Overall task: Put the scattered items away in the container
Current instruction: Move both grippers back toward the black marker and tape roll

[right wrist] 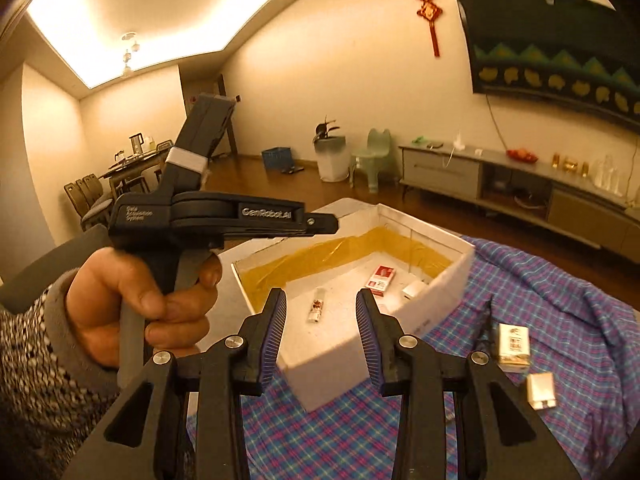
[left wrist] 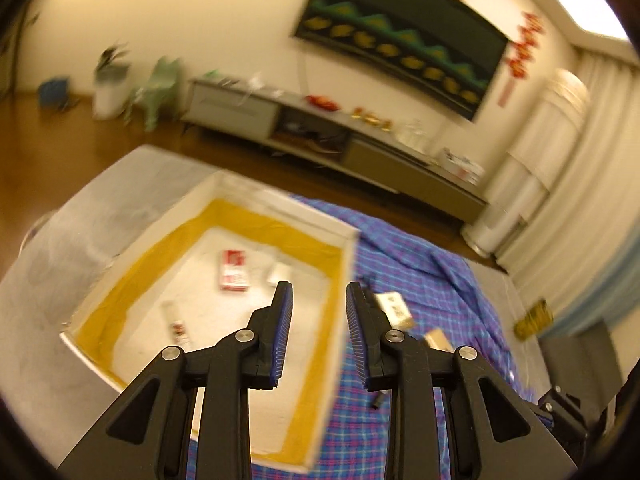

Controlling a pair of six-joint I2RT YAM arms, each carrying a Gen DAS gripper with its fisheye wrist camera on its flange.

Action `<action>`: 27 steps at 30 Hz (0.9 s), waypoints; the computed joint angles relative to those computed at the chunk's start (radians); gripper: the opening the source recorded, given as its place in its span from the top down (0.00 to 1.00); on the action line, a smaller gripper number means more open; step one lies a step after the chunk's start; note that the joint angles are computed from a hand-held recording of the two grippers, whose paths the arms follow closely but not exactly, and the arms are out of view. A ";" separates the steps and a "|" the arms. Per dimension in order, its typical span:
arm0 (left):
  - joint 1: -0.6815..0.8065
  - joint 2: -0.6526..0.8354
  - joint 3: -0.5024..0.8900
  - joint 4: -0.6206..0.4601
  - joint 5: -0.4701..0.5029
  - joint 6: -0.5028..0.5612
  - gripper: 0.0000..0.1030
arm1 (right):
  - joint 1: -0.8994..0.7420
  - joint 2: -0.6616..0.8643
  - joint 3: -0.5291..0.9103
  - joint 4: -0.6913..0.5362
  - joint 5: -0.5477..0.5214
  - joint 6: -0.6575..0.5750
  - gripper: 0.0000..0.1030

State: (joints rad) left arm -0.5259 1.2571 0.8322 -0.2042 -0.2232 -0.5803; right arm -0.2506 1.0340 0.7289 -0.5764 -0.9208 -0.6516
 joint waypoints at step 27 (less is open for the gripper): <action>-0.305 0.615 0.274 0.074 0.010 0.084 0.59 | -0.451 0.318 -0.152 0.037 0.095 -0.431 0.42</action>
State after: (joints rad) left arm -0.8308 1.8719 1.1065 -0.1302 -0.2135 -0.4964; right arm -0.7019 1.3524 0.5767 -0.5395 -0.8253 -1.0826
